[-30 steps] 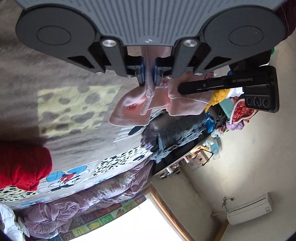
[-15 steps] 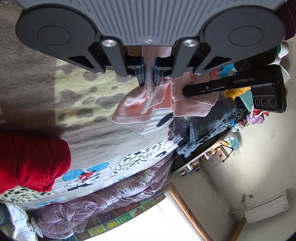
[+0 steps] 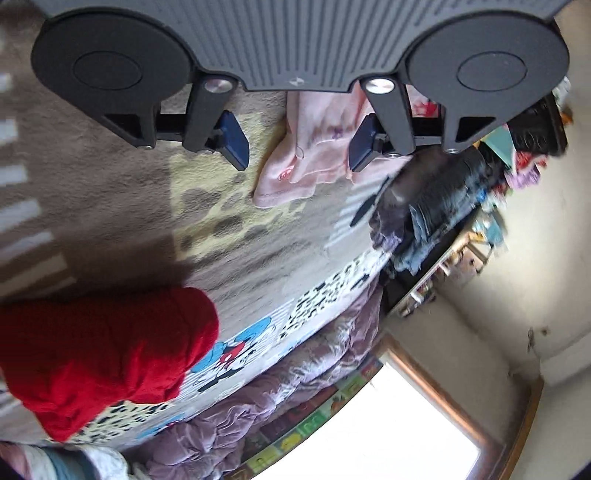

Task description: Fold clothes

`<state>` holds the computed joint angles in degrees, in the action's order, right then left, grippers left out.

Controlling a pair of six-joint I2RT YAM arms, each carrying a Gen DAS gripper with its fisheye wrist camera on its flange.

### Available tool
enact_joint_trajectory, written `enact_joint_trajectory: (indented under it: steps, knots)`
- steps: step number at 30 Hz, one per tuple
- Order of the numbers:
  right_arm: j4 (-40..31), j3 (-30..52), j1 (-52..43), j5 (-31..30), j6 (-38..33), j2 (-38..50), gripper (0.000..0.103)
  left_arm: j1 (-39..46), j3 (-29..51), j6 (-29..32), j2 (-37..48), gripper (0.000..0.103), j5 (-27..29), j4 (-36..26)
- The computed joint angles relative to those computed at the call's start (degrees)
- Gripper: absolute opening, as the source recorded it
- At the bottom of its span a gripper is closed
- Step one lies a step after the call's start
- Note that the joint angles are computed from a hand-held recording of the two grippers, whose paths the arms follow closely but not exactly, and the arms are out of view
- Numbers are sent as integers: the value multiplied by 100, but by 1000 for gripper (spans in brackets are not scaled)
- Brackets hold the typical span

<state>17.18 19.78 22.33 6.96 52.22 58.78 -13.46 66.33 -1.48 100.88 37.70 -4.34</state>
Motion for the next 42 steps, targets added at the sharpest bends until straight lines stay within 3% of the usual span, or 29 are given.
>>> enact_joint_trajectory:
  steps: [7, 17, 21, 27, 33, 36, 38, 40, 42]
  knots:
    - [-578, -595, 891, 601, 981, -1324, 67, 227, -714, -624, -897, 75, -100, -16]
    - [-2007, -673, 3262, 2662, 2068, -2590, 71, 566, -1816, -1319, -2674, 78, 283, -779]
    - [-2626, -566, 4645, 3807, 3018, -2511, 75, 504, -2115, -1165, -3451, 79, 250, -1479]
    - [-3545, -61, 5977, 4932, 4604, -1433, 71, 325, -2478, -1069, -4364, 79, 118, -2188]
    - [-3583, 149, 6068, 5061, 4584, -858, 71, -318, -2856, -1157, -4822, 79, -775, -2149]
    - [-3602, 294, 5989, 5001, 4399, -534, 63, -430, -2949, -1086, -4832, 64, -887, -2084]
    - [-3437, 267, 5919, 4932, 4292, -457, 50, -409, -2987, -1054, -4831, 40, -856, -2109]
    - [-3388, 318, 5891, 4849, 4223, -337, 22, -395, -3036, -1031, -4875, 26, -890, -2150]
    - [-3508, 461, 5934, 4847, 4225, -138, 16, -364, -3091, -989, -4961, 18, -910, -2208]
